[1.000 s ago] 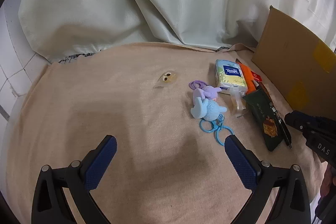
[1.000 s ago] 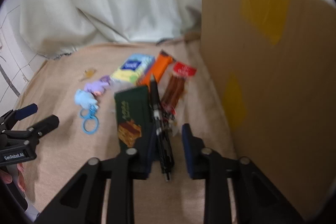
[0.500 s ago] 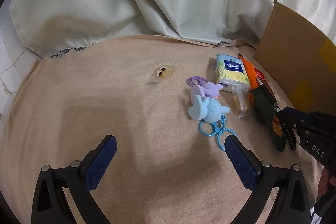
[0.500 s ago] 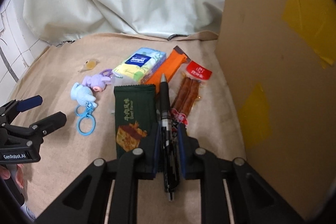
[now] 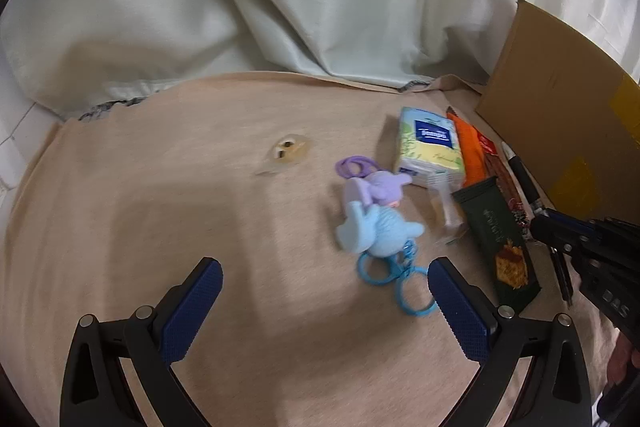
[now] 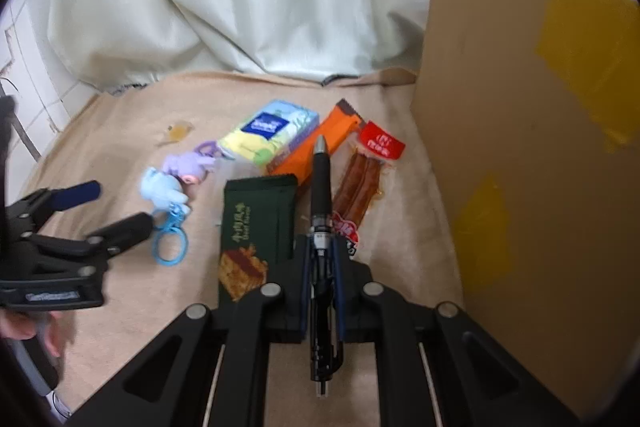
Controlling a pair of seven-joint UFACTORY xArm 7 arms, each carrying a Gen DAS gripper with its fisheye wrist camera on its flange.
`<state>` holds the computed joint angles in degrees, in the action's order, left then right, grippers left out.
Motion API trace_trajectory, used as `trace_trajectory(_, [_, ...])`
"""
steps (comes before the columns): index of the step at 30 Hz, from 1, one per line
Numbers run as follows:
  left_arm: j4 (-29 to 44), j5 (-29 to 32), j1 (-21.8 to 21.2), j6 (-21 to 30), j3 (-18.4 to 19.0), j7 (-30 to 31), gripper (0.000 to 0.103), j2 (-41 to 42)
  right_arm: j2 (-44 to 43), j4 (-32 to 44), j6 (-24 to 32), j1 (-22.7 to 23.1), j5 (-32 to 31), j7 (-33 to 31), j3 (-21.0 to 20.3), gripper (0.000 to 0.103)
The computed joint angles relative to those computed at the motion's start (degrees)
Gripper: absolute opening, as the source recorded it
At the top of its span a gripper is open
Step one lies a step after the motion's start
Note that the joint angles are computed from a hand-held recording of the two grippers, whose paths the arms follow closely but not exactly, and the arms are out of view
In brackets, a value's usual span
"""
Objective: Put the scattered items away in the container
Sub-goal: 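Grasp the black pen with the right tool while the left tool grasps the blue plush keychain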
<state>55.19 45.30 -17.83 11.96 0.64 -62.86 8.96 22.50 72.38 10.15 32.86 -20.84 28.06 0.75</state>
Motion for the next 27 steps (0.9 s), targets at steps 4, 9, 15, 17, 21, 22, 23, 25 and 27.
trace_trajectory(4, [3.16,-0.91,-0.98,1.76,-0.38,1.84,0.103,1.94,-1.65,-1.60,-0.81,-0.66,0.71,-0.79,0.87,0.013])
trace_trajectory(9, [6.99,-3.81,-1.97,6.04,-0.74,5.21,0.103,4.53,-2.17,-2.30,-1.41,-1.66,2.24,-2.28,2.15,0.013])
trace_trajectory(15, [9.29,-6.48,-2.90,8.25,0.15,7.15,0.103,6.62,-2.53,-4.06,-3.71,-2.51,5.19,-4.88,3.51,0.013])
trace_trajectory(17, [9.11,-6.91,-2.94,7.38,0.50,6.90,0.103,6.74,-2.18,-4.07,-3.74,-3.55,6.62,-6.75,4.81,0.013])
trace_trajectory(21, [9.02,-6.64,-3.63,5.90,1.51,6.21,0.087,7.14,-2.19,-4.47,-3.82,-3.14,7.49,-7.95,4.43,0.013])
trace_trajectory(22, [9.06,-6.17,-3.92,5.76,1.82,5.73,0.079,7.14,-2.20,-4.55,-3.87,-3.07,7.70,-8.11,4.34,0.013])
trace_trajectory(23, [8.64,-6.64,-3.54,4.38,1.59,6.09,0.062,6.96,-2.16,-4.58,-3.85,-3.48,8.24,-8.71,4.80,0.013])
trace_trajectory(25, [7.81,-7.84,-3.00,1.99,1.11,7.76,0.049,6.64,-2.35,-4.75,-3.84,-2.73,8.15,-8.30,3.92,0.013])
trace_trajectory(27, [7.26,-7.04,-3.84,1.03,1.93,7.75,0.049,6.38,-2.64,-5.08,-4.16,-3.14,8.70,-8.77,4.24,0.013])
